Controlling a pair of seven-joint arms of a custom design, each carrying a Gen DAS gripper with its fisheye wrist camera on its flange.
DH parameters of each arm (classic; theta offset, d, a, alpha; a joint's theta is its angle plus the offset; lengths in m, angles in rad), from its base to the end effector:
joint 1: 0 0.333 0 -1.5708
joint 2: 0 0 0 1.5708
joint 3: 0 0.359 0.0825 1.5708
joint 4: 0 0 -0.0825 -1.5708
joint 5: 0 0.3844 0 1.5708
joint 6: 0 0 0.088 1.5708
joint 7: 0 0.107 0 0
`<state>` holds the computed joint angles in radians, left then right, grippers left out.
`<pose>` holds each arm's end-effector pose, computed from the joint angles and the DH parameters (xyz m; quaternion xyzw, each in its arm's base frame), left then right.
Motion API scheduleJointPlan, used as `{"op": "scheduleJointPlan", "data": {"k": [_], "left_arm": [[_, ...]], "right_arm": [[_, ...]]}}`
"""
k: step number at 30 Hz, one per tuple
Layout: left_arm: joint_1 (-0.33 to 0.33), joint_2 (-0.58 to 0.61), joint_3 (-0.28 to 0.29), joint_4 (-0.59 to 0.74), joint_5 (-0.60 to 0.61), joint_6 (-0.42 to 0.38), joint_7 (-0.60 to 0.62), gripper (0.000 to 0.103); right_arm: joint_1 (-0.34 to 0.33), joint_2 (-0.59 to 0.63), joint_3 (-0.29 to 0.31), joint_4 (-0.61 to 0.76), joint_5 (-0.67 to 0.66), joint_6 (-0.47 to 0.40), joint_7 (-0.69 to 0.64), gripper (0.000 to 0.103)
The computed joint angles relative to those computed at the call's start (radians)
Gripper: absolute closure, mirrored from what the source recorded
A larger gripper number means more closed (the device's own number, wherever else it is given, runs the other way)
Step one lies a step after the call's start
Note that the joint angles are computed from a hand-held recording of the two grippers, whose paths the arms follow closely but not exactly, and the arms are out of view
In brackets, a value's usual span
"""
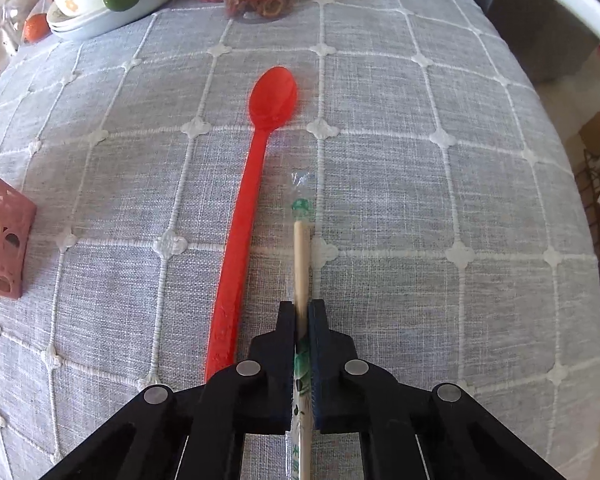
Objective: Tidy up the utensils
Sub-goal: 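Carry the chopstick toward the basket with the left gripper while the right gripper grasps the paper-wrapped chopsticks, then drop the chopstick into the pink basket with the left gripper while the right gripper lifts the wrapped chopsticks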
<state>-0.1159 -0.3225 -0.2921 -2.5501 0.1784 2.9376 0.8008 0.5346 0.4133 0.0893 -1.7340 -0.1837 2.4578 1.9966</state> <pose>0.4121 -0.2000 0.4981 -0.7201 0.6002 -0.3114 0.1556 0.5755 0.4043 0.4142 -0.7966 0.5818 -0.0896 0.1371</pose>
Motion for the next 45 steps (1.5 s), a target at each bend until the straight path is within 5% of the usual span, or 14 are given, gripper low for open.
{"op": "scheduleJointPlan", "data": {"k": [4, 10, 16, 21, 28, 31, 37, 41, 43, 45], "left_arm": [[0.082, -0.064, -0.063, -0.023, 0.068, 0.052, -0.06, 0.097], [0.369, -0.221, -0.261, -0.071, 0.175, 0.194, -0.223, 0.097], [0.611, -0.39, -0.433, -0.126, 0.089, 0.353, -0.288, 0.097], [0.732, -0.44, -0.538, -0.122, 0.008, 0.381, -0.276, 0.097], [0.83, -0.332, -0.631, -0.074, -0.039, 0.371, -0.228, 0.097], [0.848, -0.241, -0.644, -0.05, -0.039, 0.351, -0.213, 0.097], [0.782, -0.065, -0.579, -0.025, -0.063, 0.343, -0.201, 0.096], [0.57, -0.017, -0.382, -0.026, -0.083, 0.311, -0.18, 0.089], [0.486, -0.038, -0.304, -0.036, -0.085, 0.285, -0.172, 0.063], [0.452, -0.085, -0.269, -0.055, -0.081, 0.253, -0.184, 0.042]], "right_arm": [[-0.036, -0.053, 0.027, -0.057, 0.079, 0.102, -0.027, 0.099], [-0.063, -0.178, 0.065, -0.187, 0.179, 0.313, -0.081, 0.099], [-0.063, -0.26, 0.093, -0.269, 0.259, 0.444, -0.134, 0.099], [-0.057, -0.265, 0.092, -0.278, 0.276, 0.489, -0.148, 0.098], [-0.049, -0.264, 0.093, -0.289, 0.286, 0.528, -0.158, 0.098], [-0.044, -0.265, 0.089, -0.302, 0.275, 0.566, -0.151, 0.098], [-0.042, -0.264, 0.1, -0.322, 0.269, 0.647, -0.144, 0.098], [0.018, -0.266, 0.044, -0.333, 0.21, 0.715, -0.083, 0.098], [0.089, -0.262, -0.029, -0.326, 0.145, 0.744, -0.016, 0.098], [0.226, -0.249, -0.177, -0.304, 0.047, 0.777, 0.078, 0.098]]}}
